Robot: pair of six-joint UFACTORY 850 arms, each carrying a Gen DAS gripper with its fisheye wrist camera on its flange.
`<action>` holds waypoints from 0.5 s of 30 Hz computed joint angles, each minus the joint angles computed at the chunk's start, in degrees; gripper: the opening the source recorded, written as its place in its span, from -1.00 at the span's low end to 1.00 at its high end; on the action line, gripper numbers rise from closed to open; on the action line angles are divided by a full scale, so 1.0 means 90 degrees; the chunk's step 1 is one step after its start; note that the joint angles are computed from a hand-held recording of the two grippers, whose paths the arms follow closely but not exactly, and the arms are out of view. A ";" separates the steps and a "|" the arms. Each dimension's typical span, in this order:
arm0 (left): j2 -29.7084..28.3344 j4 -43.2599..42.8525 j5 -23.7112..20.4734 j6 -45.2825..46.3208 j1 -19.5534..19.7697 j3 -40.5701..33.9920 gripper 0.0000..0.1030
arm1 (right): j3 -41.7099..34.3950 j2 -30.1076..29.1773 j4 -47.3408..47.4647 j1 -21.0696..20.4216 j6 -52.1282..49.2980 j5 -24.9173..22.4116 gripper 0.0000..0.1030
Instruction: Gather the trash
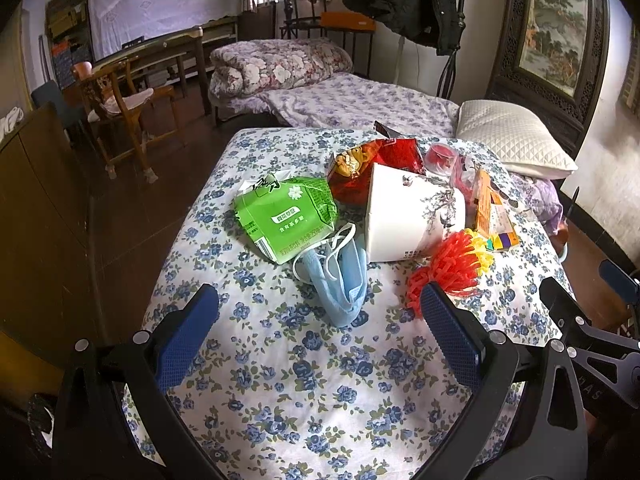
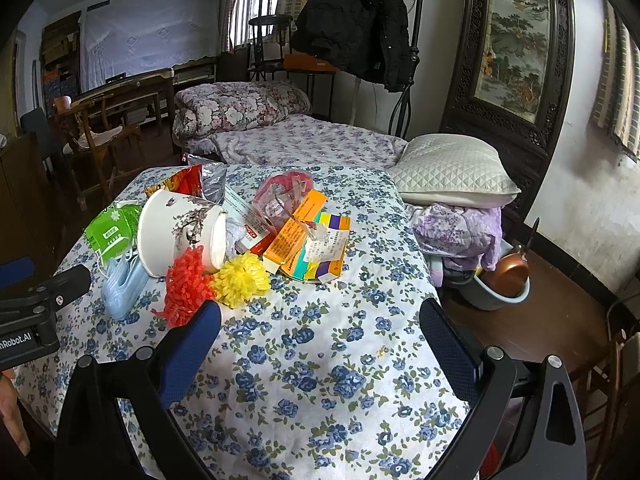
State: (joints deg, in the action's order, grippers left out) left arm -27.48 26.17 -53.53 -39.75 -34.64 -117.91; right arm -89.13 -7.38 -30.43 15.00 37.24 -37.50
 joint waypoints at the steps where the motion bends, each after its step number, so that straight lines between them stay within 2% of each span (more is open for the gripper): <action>1: 0.0001 0.0002 0.0004 -0.0005 0.0001 0.0002 0.87 | 0.0000 0.0000 0.0000 0.0000 0.0000 0.0000 0.89; 15: -0.0028 -0.0217 0.0001 0.0114 0.0103 0.0013 0.87 | 0.0028 0.0004 -0.0011 -0.0042 0.0087 -0.0015 0.89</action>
